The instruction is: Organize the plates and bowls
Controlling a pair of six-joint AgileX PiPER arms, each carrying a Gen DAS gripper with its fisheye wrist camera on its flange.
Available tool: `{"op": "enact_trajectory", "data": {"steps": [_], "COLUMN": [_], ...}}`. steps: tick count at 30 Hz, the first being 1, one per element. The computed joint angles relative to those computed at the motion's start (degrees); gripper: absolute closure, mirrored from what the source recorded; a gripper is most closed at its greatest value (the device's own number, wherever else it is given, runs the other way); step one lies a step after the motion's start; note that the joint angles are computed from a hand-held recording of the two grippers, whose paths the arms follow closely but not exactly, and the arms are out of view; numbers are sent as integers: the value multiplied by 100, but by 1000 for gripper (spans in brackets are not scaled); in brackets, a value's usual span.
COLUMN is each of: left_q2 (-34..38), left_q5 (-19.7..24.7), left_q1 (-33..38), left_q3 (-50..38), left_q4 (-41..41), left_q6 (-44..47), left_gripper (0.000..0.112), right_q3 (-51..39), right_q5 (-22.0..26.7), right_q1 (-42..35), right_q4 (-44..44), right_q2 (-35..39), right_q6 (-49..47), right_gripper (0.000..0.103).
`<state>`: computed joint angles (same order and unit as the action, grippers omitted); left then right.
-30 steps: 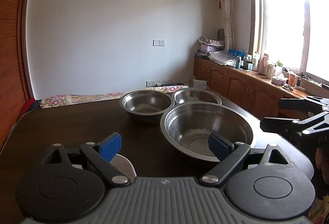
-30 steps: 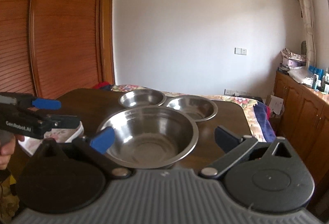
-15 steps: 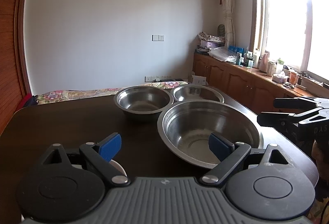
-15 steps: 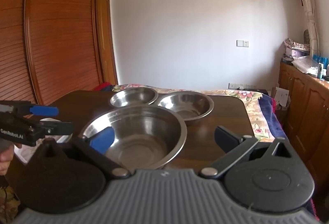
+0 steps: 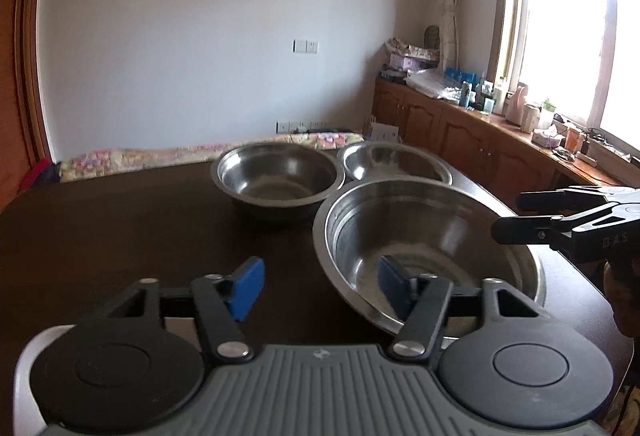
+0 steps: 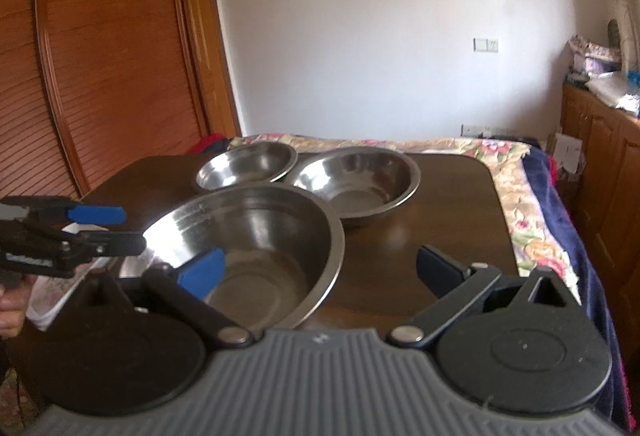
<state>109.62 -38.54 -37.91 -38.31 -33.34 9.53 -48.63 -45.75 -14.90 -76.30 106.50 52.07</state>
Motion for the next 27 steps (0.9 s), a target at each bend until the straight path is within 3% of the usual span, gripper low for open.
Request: {"op": "enact_trajectory", "data": {"steps": [6, 14, 17, 19, 22, 27], "left_q2": [105, 40, 17, 19, 10, -162], "left_q5": [328, 688, 718, 745, 601, 426], "left_q1": [308, 258, 239, 224, 79, -2], "left_q3": [-191, -355, -356, -368, -336, -90], "left_q4": [556, 414, 427, 426, 5, 90], "left_q6": [-530, -250, -279, -302, 47, -159], "left_gripper": [60, 84, 85, 85, 85, 85], "right_q3": [-416, -777, -765, -748, -595, -449], "right_q5": [35, 14, 19, -3, 84, 54], "right_q1": [34, 45, 70, 75, 126, 84], "right_q4": [-654, -1288, -1352, -1381, -1205, -1036], "right_q2": [241, 520, 525, 502, 388, 267], "right_q6": [650, 1439, 1474, 1498, 1325, 1198], "right_gripper": [21, 46, 59, 79, 83, 86]}}
